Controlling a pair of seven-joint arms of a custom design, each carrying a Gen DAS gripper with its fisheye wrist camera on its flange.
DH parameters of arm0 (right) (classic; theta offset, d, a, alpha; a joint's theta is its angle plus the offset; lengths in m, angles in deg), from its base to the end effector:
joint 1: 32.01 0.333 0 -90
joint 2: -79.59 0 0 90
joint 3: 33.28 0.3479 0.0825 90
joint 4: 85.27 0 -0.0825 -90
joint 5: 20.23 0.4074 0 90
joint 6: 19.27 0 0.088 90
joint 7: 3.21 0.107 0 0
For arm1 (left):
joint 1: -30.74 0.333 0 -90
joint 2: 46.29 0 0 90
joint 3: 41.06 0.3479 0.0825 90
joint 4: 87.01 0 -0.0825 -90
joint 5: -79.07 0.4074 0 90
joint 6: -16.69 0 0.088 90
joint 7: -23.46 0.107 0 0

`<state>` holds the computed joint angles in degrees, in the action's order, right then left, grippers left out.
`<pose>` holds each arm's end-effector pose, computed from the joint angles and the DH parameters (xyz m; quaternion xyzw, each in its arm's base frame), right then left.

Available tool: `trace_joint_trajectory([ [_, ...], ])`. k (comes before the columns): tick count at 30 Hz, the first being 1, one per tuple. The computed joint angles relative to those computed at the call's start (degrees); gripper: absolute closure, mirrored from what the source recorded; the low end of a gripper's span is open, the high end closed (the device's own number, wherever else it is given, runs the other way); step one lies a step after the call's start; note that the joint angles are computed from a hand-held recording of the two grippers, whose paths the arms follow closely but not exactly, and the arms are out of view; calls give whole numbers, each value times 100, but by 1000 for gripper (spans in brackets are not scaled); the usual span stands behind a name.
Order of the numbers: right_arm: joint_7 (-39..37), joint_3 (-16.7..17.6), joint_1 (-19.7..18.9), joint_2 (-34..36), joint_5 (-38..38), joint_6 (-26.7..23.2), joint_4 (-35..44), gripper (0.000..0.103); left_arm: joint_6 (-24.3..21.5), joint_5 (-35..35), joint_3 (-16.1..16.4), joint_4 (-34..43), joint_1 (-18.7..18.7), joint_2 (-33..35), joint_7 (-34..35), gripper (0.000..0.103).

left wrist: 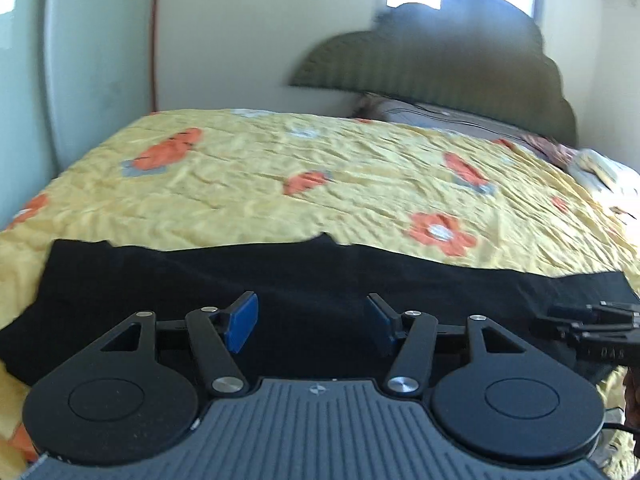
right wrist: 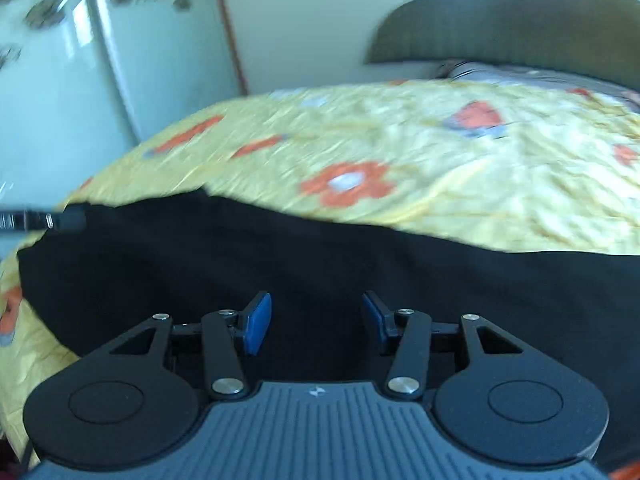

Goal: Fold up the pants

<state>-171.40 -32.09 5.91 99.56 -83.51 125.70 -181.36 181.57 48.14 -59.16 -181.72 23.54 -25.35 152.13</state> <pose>0.5576 0.4631 0.4707 -0.5249 0.7226 -0.2658 0.3630 0.6924 -0.2551 0.5237 -0.4221 0.7848 -0.4172 0.1787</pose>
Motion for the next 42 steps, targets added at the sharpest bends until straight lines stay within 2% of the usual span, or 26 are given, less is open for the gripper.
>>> trace_joint_trajectory([
  [3,405,26,58,-609,-120,-745,-722,51,142,-361,-528,-83,106,93,909,32],
  [4,421,107,18,-758,30,-1066,-912,45,310,-387,-619,-127,63,147,1183,31],
  [5,388,197,-41,-880,266,-1355,-1078,42,412,-251,-564,-143,-77,203,1286,28],
  [6,251,295,-151,-994,611,-1468,-1286,41,338,155,-308,-159,-353,228,1194,29],
  [7,140,376,-260,-1126,756,-1340,-1522,41,138,490,-115,-162,-534,241,1106,31],
  [8,260,440,-285,-1289,530,-1226,-1747,41,-84,628,-118,-188,-543,236,1177,31],
  [10,255,589,-395,-1549,602,-1057,-2025,41,-261,354,-441,-322,-294,179,1637,32],
  [12,593,706,-436,-1691,430,-1397,-2130,40,-122,201,-514,-340,-324,199,1828,31],
  [14,1113,797,-468,-1805,256,-1913,-2232,38,240,161,-492,-295,-488,267,1781,28],
  [16,1714,828,-582,-2016,163,-1962,-2550,37,449,115,-584,-165,-545,401,1761,24],
  [17,1730,838,-653,-2063,262,-1895,-2649,37,455,133,-634,-91,-557,478,1792,21],
  [19,1214,909,-715,-2056,593,-1945,-2710,37,92,604,-269,17,-884,515,1499,22],
  [20,908,958,-708,-2041,745,-2024,-2661,37,-37,734,-199,-12,-941,490,1410,26],
  [22,611,1007,-704,-2084,1035,-2115,-2590,37,190,467,-455,-128,-787,474,1441,28],
  [25,767,1052,-721,-2109,818,-2312,-2527,36,364,45,-873,6,-595,588,1585,23],
  [26,901,1057,-730,-2086,651,-2408,-2507,33,449,15,-918,76,-628,654,1612,17],
  [28,1077,1025,-764,-2019,486,-2489,-2483,24,638,270,-668,180,-950,770,1440,13],
  [30,791,954,-826,-1921,804,-2375,-2460,23,622,753,-199,225,-1372,830,1062,14],
  [31,594,945,-831,-1899,908,-2321,-2487,24,503,934,-127,222,-1424,843,976,14],
  [32,661,968,-797,-1947,804,-2350,-2554,23,444,979,-256,122,-1299,826,1054,16],
  [33,681,993,-770,-2015,925,-2440,-2581,23,704,652,-575,-49,-1057,806,1400,14],
  [34,850,1048,-719,-2064,936,-2702,-2574,23,854,667,-875,-175,-809,799,1489,14],
  [36,1428,1190,-585,-2190,874,-3327,-2597,23,831,626,-1130,-275,-594,754,1757,15],
  [37,1877,1211,-565,-2364,824,-3243,-2772,23,958,539,-1256,-329,-510,743,1849,14],
  [39,3150,1226,-632,-2819,561,-2559,-3335,23,1075,324,-1656,-370,-215,780,2085,14],
  [42,5060,1323,-883,-3233,-162,-1585,-4007,23,894,251,-1584,-315,-280,771,2023,14],
])
